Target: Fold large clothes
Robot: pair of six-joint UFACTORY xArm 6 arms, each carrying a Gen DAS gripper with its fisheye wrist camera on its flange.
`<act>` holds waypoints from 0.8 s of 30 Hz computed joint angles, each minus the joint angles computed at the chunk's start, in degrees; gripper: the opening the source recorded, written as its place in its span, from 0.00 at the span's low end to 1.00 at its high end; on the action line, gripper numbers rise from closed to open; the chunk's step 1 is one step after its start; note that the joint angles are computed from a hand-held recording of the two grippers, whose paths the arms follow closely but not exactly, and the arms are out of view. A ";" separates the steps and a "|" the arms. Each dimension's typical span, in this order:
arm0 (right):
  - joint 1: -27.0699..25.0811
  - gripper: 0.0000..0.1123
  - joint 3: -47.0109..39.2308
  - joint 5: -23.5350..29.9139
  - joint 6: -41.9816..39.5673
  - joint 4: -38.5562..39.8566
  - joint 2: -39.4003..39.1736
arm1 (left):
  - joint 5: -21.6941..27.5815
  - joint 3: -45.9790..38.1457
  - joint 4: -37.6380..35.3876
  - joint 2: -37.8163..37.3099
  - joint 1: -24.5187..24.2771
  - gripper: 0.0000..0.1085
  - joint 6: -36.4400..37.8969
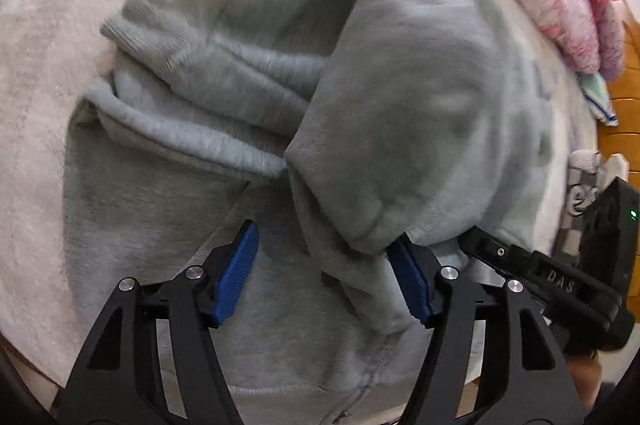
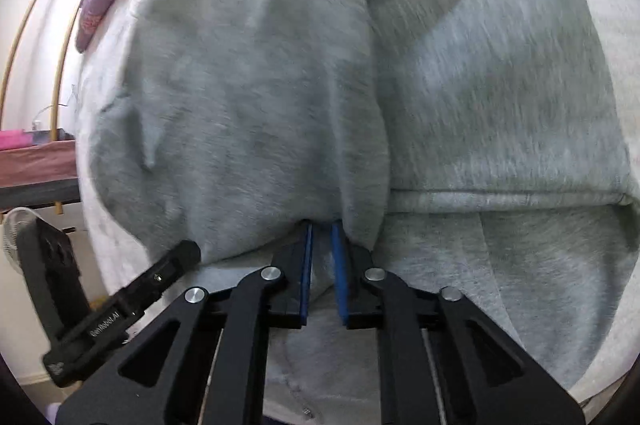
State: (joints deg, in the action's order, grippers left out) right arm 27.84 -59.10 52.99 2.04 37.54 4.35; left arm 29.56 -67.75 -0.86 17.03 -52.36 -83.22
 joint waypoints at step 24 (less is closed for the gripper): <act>-9.54 0.47 -68.79 20.72 37.27 -7.73 46.04 | 13.45 -35.24 -14.85 22.05 20.34 0.72 10.05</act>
State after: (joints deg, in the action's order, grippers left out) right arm 18.31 -127.89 73.70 39.31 29.81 50.39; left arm 43.01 -102.99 -15.71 39.08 -32.02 -73.17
